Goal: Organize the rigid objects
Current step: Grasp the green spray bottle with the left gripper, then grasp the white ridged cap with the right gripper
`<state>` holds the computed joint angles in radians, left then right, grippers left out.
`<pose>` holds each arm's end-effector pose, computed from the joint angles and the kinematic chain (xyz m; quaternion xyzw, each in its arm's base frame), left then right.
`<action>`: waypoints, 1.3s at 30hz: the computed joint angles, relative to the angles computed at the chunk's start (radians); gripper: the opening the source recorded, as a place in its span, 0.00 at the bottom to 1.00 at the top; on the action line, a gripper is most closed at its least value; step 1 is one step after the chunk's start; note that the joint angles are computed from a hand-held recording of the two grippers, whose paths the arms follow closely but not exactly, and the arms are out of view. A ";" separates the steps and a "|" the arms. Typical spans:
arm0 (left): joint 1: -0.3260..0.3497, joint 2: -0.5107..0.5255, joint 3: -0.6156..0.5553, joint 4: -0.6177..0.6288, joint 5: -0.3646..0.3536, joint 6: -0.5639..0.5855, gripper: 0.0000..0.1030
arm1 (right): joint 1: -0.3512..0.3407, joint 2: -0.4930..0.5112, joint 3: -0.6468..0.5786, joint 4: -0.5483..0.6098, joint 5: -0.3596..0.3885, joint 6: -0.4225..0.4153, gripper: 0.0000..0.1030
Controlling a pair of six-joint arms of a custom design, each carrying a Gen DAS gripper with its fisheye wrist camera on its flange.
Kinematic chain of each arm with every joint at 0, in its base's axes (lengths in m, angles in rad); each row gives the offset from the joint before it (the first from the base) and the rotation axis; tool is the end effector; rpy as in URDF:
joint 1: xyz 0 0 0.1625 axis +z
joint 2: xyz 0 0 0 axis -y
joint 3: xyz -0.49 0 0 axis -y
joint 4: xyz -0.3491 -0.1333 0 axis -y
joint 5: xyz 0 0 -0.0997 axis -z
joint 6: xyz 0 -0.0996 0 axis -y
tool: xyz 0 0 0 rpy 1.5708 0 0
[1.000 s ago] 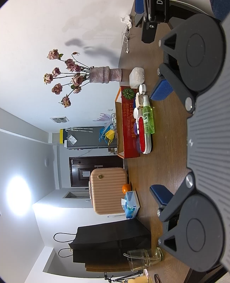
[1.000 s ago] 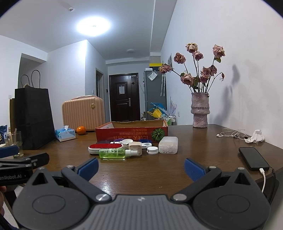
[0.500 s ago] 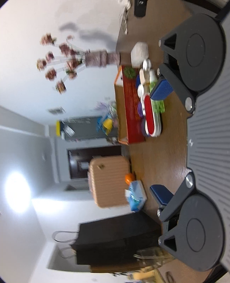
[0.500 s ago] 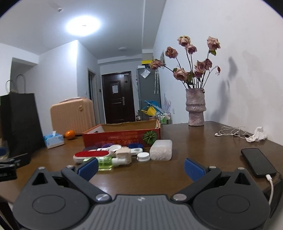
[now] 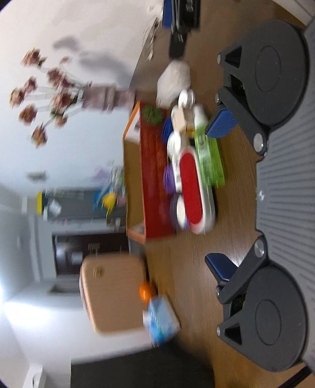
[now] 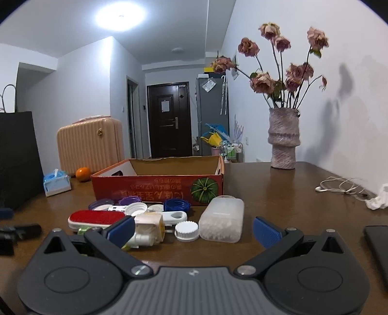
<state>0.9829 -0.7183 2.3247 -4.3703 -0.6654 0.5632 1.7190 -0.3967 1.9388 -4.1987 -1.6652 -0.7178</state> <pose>-0.0737 -0.4922 0.2061 0.1988 0.7578 -0.5096 0.3556 0.2106 -0.5713 0.0448 0.3367 -0.7866 0.4839 0.1838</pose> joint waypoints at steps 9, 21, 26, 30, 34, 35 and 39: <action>0.092 -0.044 -0.167 0.453 -0.255 0.198 0.68 | -0.005 -0.024 -0.103 0.238 -0.047 -0.014 1.00; 0.126 -0.138 -0.298 1.061 -0.257 0.076 0.61 | -0.027 -0.051 -0.108 0.401 0.001 -0.073 1.00; 0.128 -0.141 -0.307 1.097 -0.268 0.083 0.44 | -0.028 -0.045 -0.096 0.403 0.013 -0.067 1.00; 0.118 -0.146 -0.274 1.034 -0.265 0.084 0.25 | -0.029 -0.053 -0.089 0.426 -0.007 -0.036 0.99; 0.096 -0.200 -0.197 0.832 -0.325 0.058 0.20 | -0.031 -0.066 -0.091 0.485 0.005 0.017 0.89; 0.092 -0.211 -0.183 0.785 -0.332 0.038 0.20 | -0.028 -0.063 -0.099 0.492 0.001 0.020 0.80; 0.088 -0.210 -0.146 0.597 -0.308 -0.032 0.20 | 0.003 -0.020 -0.186 0.529 -0.041 -0.011 0.53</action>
<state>1.0706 -0.9284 2.1784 -3.7729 -0.9737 0.5314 1.7217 -0.4170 1.7533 -3.6698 -1.7061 -0.7289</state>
